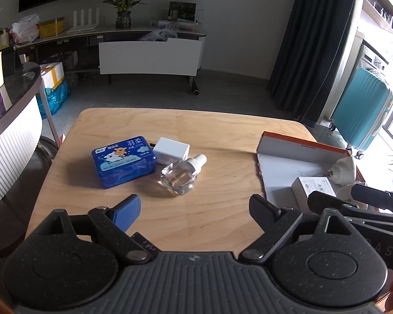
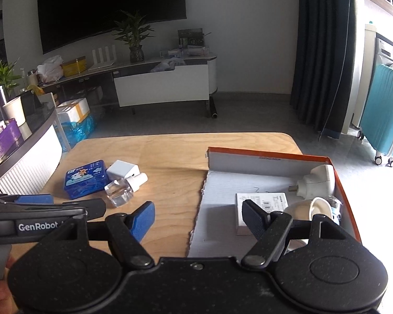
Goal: Organize rigid objects
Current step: 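Move both grippers back toward the glass bottle and blue tin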
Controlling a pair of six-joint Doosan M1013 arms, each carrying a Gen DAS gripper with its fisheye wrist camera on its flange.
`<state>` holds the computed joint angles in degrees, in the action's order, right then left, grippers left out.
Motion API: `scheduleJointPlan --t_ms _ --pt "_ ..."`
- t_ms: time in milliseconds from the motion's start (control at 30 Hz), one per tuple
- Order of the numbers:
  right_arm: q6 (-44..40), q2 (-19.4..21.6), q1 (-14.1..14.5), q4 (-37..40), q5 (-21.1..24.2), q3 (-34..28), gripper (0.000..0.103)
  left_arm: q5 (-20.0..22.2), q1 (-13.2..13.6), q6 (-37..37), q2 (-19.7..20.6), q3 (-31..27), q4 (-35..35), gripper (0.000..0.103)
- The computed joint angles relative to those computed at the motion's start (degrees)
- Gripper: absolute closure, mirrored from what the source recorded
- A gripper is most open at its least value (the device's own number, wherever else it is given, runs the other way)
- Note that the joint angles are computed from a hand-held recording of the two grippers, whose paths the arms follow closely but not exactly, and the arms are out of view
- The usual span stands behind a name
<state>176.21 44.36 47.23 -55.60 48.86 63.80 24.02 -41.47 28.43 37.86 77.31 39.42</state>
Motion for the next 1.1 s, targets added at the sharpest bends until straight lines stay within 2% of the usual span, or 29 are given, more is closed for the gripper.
scheduleJointPlan --t_ms 767,1100 --pt "-10.52 4.88 0.12 6.95 -1.12 -8.25 0.015 0.33 2.38 -4.32 -1.02 2.93 0.69 0.011" --pt "-16.18 7.77 -0.12 11.93 -2.03 -12.79 0.015 2.33 3.38 -5.54 -0.84 3.23 0.80 0.011"
